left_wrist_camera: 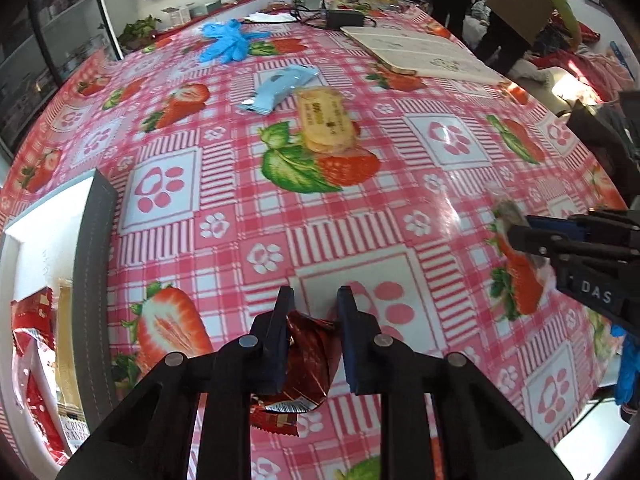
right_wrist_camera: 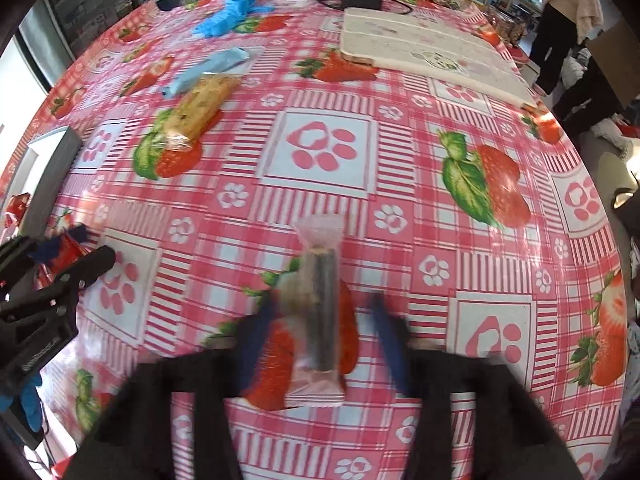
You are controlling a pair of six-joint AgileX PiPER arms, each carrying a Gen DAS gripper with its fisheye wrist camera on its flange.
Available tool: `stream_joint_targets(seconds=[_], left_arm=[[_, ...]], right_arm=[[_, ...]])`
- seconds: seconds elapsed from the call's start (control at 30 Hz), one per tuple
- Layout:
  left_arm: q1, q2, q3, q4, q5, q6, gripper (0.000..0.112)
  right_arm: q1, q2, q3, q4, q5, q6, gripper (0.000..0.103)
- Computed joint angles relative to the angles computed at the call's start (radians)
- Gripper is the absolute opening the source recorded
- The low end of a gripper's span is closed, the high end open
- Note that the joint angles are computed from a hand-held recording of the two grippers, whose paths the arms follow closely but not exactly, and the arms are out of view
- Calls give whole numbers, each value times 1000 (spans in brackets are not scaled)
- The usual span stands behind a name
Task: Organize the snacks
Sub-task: 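Grasp the red snack with left tool while right tool grasps clear stick snack, then drop the red snack into the white tray while right tool releases stick snack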
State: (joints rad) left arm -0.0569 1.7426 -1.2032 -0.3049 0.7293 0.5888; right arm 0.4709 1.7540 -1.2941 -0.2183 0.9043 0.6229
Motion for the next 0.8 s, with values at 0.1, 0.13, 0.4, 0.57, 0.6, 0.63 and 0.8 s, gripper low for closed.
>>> stream_joint_targets(seconds=[0.1,0.13,0.4,0.57,0.6,0.63,0.8], left_arm=[[23,-34,30,-51,24,47,21],[33,-49,41,-68,29,65,21],[115,-129,41,-137,104,126,14],[165,-167,34,-159,131,164,14],[174,-168,31,-161,138,174,14],[177,-167,29,-156,142,182,14],[116,-156,75,-54,94,197,58]], right_arm=[[-7,-38,49,72,-60,-16,18],[-13,-50,67,105,-80,-27,19],[-7,-145,139,175,-126,-19,19],[5,-156,132,176,-121,-8,19],[7,-159,132,179,-122,-7,19],[10,-161,131,178,-122,-5,19],[32,-165,127,158,-111,14,19]])
